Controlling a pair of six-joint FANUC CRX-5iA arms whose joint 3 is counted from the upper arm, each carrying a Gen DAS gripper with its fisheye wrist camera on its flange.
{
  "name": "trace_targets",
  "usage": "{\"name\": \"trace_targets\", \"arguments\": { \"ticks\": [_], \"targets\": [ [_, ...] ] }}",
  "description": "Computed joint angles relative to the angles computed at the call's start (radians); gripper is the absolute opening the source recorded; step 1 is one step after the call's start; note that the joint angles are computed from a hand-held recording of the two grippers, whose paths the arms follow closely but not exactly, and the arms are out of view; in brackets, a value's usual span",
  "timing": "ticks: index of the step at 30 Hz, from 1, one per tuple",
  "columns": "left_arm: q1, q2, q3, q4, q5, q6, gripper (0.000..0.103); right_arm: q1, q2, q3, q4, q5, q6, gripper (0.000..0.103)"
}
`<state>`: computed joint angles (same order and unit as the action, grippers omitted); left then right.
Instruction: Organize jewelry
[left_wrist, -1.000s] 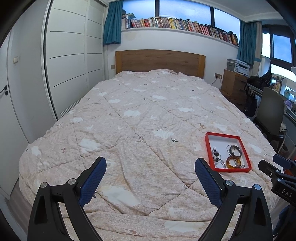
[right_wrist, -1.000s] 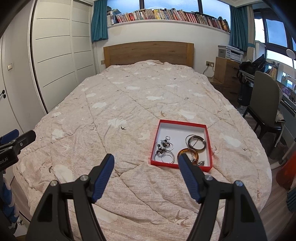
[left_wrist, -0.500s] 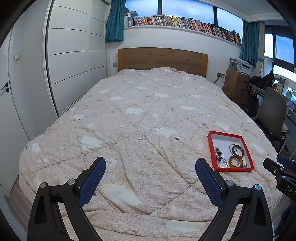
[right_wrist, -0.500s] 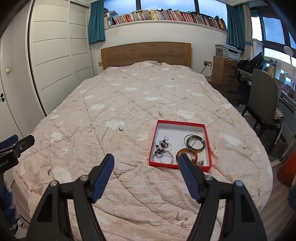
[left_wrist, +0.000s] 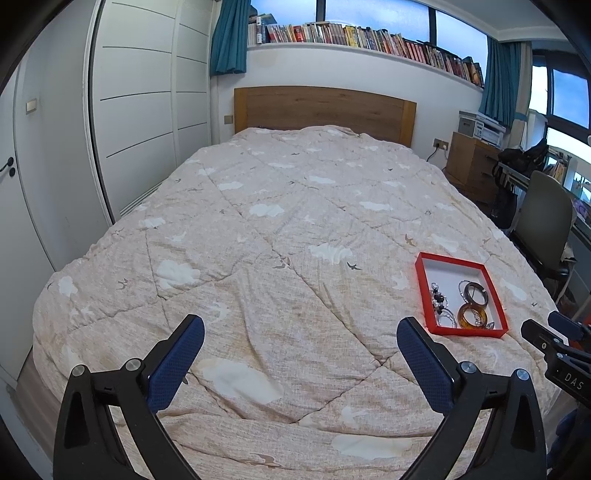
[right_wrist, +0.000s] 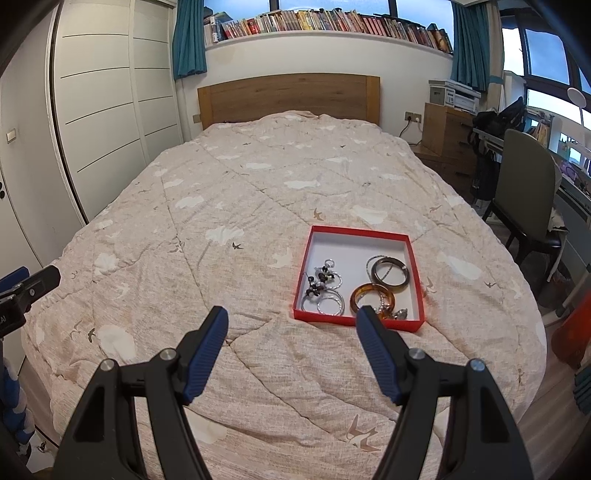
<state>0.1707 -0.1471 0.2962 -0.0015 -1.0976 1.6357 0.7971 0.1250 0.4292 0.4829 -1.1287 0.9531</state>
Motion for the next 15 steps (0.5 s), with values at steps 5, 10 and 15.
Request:
{"name": "trace_targets", "arguments": {
  "ticks": [5,10,15],
  "targets": [
    [0.0,0.006,-0.004,0.004,-0.004,-0.003,0.103,-0.005,0.003,-0.005,-0.009,-0.003,0.001,0.07],
    [0.0,0.009,-0.007,0.003,-0.006,-0.005,0.103,-0.008,0.006,-0.006,-0.013,-0.006,-0.001,0.07],
    [0.0,0.012,-0.005,0.0,-0.012,-0.004,0.103,-0.011,0.005,-0.013,-0.011,-0.004,-0.01,0.07]
  ]
}}
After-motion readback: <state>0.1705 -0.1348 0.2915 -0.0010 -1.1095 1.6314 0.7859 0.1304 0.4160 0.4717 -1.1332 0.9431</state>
